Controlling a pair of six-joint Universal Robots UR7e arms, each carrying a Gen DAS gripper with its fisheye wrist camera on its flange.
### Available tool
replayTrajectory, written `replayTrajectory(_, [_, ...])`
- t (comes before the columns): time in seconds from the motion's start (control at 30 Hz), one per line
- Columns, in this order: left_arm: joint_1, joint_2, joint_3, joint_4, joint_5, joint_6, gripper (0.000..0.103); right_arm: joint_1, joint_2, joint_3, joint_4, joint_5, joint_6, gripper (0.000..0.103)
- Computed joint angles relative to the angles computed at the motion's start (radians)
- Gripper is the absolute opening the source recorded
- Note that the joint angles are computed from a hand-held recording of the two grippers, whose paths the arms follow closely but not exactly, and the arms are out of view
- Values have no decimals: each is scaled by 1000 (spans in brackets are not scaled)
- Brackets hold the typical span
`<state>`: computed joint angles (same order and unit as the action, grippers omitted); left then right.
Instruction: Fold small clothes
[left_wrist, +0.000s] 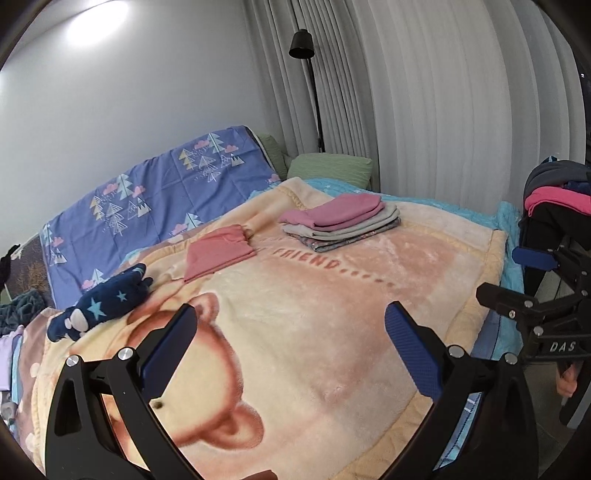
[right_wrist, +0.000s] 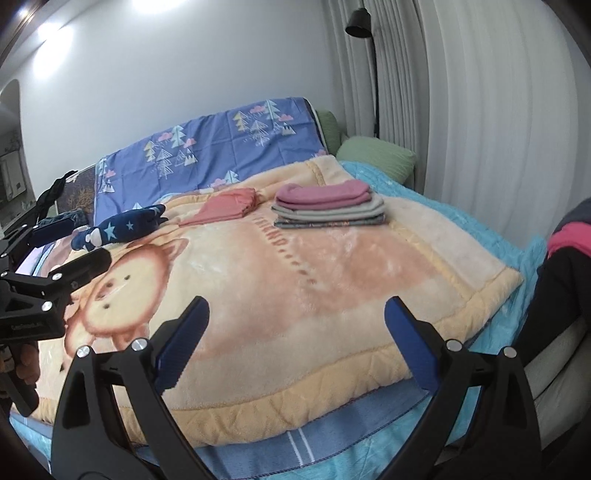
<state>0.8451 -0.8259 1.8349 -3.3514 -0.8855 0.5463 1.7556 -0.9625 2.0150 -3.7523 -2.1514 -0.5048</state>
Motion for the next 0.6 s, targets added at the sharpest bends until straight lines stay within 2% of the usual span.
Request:
replayTrajectory(0.33, [-3, 15, -32, 24, 10, -27, 102, -37, -31, -26, 56, 85, 43, 97])
replayTrajectory(0.5, [8, 38, -63, 73, -45, -95, 102, -41, -27, -49, 31, 68, 43, 97])
replayTrajectory(0.6, [8, 47, -56, 59, -57, -100, 102, -30, -10, -48, -50, 37, -5, 97])
